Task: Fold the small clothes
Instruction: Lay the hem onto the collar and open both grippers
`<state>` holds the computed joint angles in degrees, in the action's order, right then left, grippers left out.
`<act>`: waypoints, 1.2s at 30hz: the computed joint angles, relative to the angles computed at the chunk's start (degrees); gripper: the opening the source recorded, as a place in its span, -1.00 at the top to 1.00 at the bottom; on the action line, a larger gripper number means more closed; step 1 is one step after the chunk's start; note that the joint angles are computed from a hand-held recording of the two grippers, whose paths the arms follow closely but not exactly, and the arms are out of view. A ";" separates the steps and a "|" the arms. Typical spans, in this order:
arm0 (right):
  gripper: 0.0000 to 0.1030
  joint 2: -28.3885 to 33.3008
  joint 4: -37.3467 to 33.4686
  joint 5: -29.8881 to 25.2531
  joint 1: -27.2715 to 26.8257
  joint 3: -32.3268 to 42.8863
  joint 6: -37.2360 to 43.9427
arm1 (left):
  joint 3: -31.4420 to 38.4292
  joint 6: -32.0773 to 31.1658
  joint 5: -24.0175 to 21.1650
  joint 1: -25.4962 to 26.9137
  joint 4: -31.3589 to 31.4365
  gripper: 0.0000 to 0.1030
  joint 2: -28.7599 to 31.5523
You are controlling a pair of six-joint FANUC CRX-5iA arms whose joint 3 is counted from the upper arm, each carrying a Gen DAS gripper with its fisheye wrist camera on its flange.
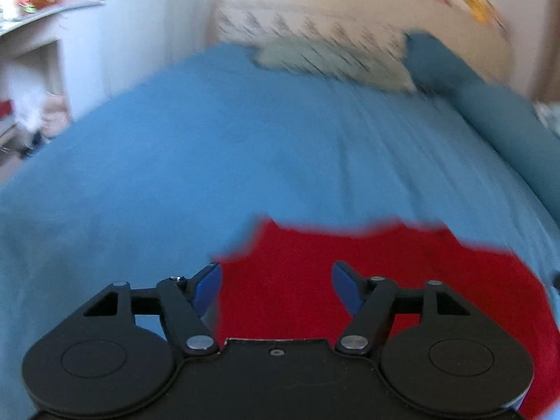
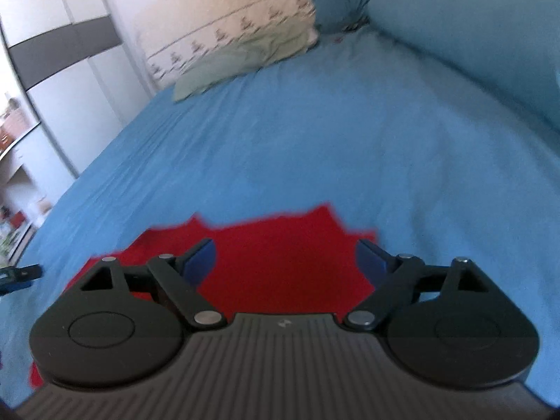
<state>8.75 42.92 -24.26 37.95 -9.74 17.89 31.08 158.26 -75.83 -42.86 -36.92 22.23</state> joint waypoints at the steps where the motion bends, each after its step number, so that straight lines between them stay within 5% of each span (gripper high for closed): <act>1: -0.99 0.00 -2.64 -1.54 1.30 0.48 2.63 | -2.33 0.87 2.68 0.70 3.45 -0.47 -1.02; 3: -0.99 0.98 -9.00 -5.59 3.09 2.91 8.58 | -7.22 3.73 7.87 2.51 10.52 -0.48 -2.42; 5: -0.98 3.64 -11.56 -12.58 4.10 6.49 9.05 | -8.07 4.75 7.24 2.74 12.26 -0.47 -1.76; 8: -0.96 2.62 -4.16 -11.12 3.55 1.79 -0.19 | -8.54 1.86 6.91 1.98 11.19 -0.48 -1.58; 12: -0.93 1.53 -6.75 -10.89 2.68 1.29 0.71 | -5.46 -4.08 3.26 2.48 12.70 -0.49 0.33; 20: -0.97 -6.31 -5.68 -15.98 4.50 0.13 5.77 | 10.18 -12.73 -10.67 -0.75 8.73 -0.48 6.95; 26: -0.94 -8.20 -16.31 -21.43 3.64 2.17 18.10 | 18.41 -18.16 -11.57 -1.61 11.91 -0.50 11.55; 36: -0.52 -4.24 -24.36 -18.42 0.99 2.00 24.56 | 32.43 -20.95 -14.28 -0.37 14.96 -0.50 23.50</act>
<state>4.51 18.56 -42.67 38.94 -7.74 42.45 63.51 137.31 -90.12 -43.24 -21.96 45.73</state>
